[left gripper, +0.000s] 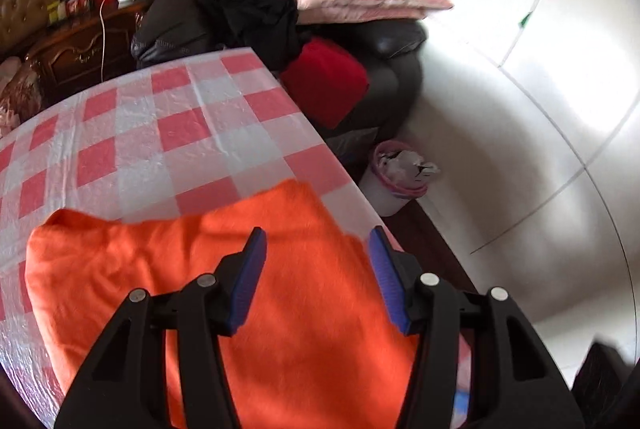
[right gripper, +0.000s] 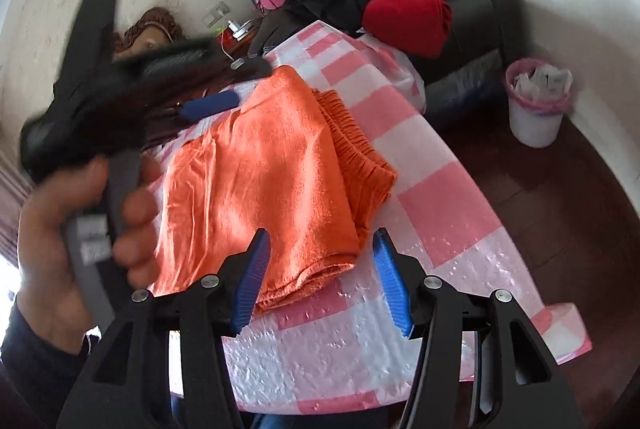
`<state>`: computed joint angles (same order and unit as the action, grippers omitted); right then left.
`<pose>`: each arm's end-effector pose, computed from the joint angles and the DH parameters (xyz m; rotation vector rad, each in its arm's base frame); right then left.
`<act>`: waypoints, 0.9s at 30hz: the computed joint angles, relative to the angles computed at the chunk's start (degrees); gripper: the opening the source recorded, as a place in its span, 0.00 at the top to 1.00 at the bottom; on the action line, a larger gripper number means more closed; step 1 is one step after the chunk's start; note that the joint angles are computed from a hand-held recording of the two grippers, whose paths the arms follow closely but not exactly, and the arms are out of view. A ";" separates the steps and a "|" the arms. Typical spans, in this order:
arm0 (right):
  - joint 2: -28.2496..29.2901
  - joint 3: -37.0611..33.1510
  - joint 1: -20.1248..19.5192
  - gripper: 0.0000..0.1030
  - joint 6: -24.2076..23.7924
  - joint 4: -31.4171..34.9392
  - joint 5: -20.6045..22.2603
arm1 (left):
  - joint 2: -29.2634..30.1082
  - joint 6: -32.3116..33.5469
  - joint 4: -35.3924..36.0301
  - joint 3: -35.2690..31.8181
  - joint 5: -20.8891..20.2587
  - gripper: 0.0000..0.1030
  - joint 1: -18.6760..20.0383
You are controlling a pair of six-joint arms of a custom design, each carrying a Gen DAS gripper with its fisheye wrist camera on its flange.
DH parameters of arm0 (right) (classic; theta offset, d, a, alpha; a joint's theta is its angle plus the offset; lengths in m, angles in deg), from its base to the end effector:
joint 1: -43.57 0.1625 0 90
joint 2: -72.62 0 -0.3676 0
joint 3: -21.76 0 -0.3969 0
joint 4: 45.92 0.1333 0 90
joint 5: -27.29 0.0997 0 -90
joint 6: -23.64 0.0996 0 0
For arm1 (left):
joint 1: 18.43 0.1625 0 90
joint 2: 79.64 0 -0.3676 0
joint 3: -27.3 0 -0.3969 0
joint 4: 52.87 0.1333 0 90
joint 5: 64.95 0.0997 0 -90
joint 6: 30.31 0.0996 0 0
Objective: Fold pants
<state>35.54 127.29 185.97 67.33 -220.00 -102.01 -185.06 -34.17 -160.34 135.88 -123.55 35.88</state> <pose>0.4832 -0.2835 -0.0324 0.0735 -2.7170 0.9700 -0.0924 -0.4461 0.4373 0.6374 2.5769 -0.5657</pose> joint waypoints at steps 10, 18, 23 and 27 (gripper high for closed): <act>-0.34 0.92 0.08 0.92 0.04 -2.98 1.12 | 8.78 -5.96 5.88 -3.71 7.24 0.92 0.52; -0.77 -0.95 1.40 0.92 -4.24 -4.51 0.46 | 7.62 -6.35 5.60 -6.34 6.62 0.94 -1.18; -1.20 -0.91 0.95 0.92 -3.69 -3.09 -0.86 | 9.31 -7.04 5.33 -7.21 6.10 0.94 -0.77; -1.42 0.08 0.45 0.92 -2.11 -2.27 -2.25 | 10.25 -6.50 3.54 -5.72 5.80 0.94 -0.50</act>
